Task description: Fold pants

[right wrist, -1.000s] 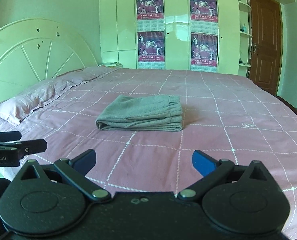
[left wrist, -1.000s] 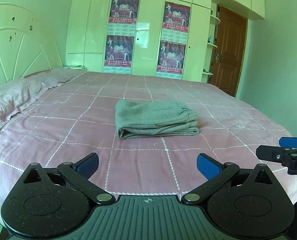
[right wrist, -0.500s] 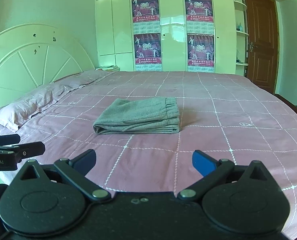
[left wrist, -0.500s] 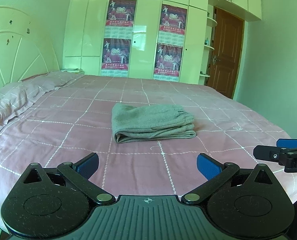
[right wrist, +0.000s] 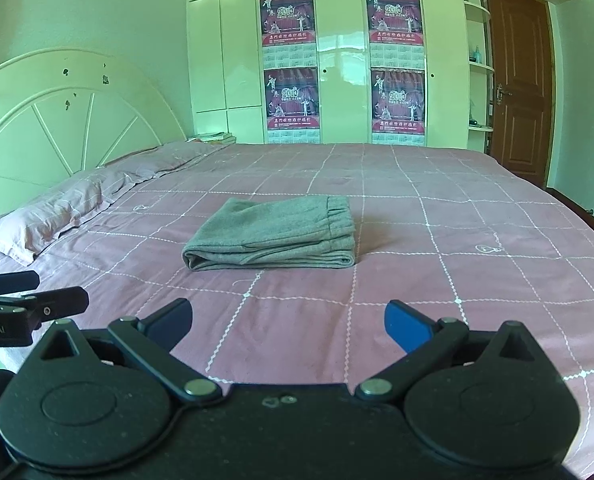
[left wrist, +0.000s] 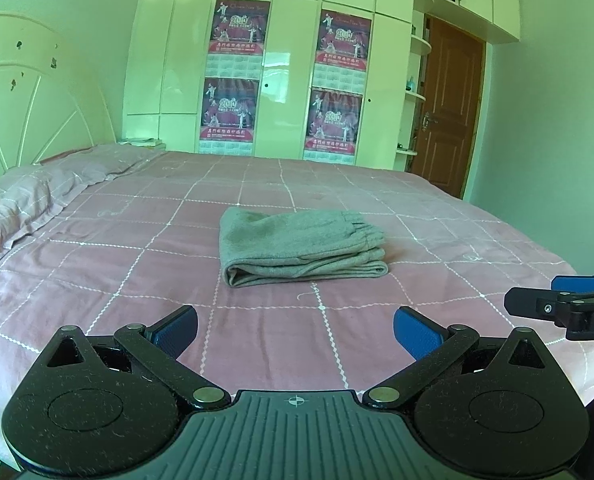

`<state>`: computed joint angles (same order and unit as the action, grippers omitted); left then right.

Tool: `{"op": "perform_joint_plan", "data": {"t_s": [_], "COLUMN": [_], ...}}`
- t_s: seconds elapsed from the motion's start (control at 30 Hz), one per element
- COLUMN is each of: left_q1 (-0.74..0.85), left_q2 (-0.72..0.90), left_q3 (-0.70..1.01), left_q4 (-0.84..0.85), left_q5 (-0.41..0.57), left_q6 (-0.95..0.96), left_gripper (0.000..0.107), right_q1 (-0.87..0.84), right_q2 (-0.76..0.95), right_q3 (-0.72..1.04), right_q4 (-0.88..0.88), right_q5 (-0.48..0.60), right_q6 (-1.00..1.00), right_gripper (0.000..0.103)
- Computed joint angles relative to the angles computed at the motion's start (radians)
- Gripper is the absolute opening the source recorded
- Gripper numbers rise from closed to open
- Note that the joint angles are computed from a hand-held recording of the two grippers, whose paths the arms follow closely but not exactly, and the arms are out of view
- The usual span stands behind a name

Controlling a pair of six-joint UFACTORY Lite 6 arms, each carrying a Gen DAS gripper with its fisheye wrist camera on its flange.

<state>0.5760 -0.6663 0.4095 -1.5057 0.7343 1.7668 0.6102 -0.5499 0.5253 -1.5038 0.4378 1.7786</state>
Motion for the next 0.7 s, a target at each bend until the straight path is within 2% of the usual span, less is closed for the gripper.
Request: {"op": "perform_joint_plan", "data": {"t_s": [0.7], "left_q1": [0.014], "left_q2": [-0.001], "left_q3": [-0.004], "left_q4": [-0.002], "left_q5": [0.022], "left_q6": [0.011], "left_gripper": [0.103], "right_q1": [-0.002], "right_q2": [-0.002], "right_q3": [0.003], "right_q4": [0.017], "right_q5": [-0.001], "right_q6": [-0.022], "right_gripper": [0.097]}}
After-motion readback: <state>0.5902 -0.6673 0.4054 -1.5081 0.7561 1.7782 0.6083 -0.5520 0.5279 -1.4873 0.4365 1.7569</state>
